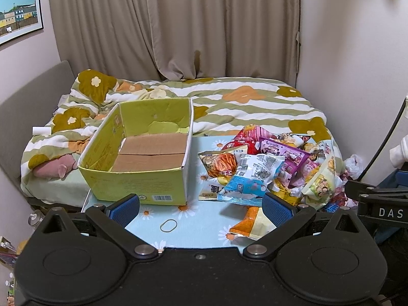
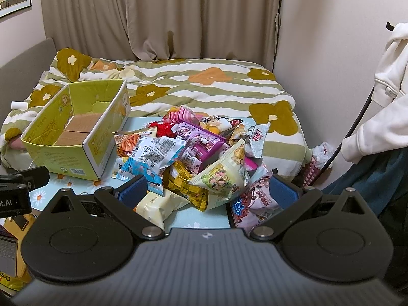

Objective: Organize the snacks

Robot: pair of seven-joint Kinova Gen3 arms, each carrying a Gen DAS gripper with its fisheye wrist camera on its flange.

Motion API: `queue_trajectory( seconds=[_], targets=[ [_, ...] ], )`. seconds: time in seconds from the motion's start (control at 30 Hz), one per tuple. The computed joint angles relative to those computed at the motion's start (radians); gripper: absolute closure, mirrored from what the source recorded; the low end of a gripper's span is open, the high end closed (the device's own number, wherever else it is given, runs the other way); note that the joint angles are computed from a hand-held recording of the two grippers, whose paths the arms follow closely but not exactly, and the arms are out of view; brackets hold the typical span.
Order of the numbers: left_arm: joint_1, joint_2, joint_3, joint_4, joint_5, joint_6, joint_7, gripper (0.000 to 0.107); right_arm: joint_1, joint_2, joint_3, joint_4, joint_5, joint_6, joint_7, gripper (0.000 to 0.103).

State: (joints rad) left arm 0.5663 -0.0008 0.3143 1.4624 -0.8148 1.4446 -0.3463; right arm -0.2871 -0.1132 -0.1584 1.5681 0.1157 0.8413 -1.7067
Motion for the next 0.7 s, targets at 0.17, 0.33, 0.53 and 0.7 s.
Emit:
queue_trajectory(
  seconds=[0.17, 0.33, 0.53, 0.7],
  targets=[
    [0.004, 0.003, 0.001, -0.003, -0.003, 0.002, 0.001, 0.004, 0.001, 0.002, 0.004, -0.01, -0.006, 0.007, 0.007, 0.0],
    [0.008, 0.006, 0.001, -0.003, -0.006, 0.002, 0.005, 0.004, 0.002, 0.001, 0.006, -0.005, -0.01, 0.003, 0.012, 0.0],
    [0.01, 0.006, -0.002, -0.004, -0.006, 0.001, 0.004, 0.004, 0.0, 0.0, -0.003, 0.001, 0.003, 0.0, -0.008, 0.0],
    [0.002, 0.008, -0.013, -0.015, 0.021, -0.016, -0.031, 0.004, 0.002, 0.006, 0.005, -0.015, -0.004, 0.022, -0.004, 0.0]
  ],
)
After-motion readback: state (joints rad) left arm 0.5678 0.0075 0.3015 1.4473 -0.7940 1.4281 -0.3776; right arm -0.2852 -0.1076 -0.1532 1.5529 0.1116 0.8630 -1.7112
